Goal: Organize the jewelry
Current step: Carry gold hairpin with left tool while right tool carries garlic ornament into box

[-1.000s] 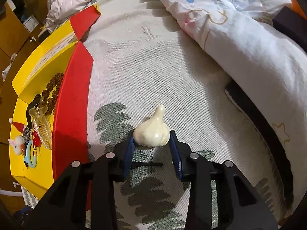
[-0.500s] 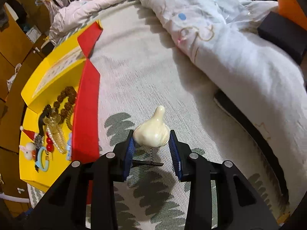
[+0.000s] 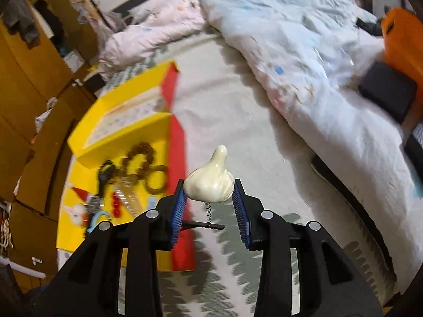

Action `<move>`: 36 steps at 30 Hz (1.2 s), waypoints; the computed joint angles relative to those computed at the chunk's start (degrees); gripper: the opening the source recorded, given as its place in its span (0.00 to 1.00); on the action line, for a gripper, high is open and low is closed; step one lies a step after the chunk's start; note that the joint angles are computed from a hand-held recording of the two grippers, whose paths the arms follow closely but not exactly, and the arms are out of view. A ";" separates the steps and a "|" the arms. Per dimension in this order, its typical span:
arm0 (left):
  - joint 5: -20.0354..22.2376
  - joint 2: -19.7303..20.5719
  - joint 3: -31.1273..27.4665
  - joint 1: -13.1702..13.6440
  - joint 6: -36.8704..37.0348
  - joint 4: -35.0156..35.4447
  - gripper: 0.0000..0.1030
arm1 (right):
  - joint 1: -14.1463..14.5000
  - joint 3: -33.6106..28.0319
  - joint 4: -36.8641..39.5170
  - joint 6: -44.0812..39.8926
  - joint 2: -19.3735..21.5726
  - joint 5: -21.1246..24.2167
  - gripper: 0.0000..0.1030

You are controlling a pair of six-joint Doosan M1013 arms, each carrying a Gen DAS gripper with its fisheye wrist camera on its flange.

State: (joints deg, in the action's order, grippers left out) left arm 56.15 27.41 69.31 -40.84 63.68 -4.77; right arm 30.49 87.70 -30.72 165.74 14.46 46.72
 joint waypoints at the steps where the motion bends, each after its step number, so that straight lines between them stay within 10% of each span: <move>1: -0.62 -0.09 -0.53 -0.12 0.11 -0.10 0.19 | 0.22 -0.20 -0.43 0.09 -0.02 -0.41 0.36; 11: 1.75 3.91 -10.19 -0.92 1.95 0.11 0.19 | 2.42 -7.94 5.12 -11.18 4.91 -1.90 0.36; 36: 12.66 6.86 -8.13 -2.95 1.38 4.21 0.25 | 4.04 -9.82 7.44 -16.28 6.54 -1.21 0.36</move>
State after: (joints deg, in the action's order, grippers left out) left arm 68.81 34.27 61.18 -43.78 65.06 -0.56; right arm 34.53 77.88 -23.29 149.46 21.01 45.51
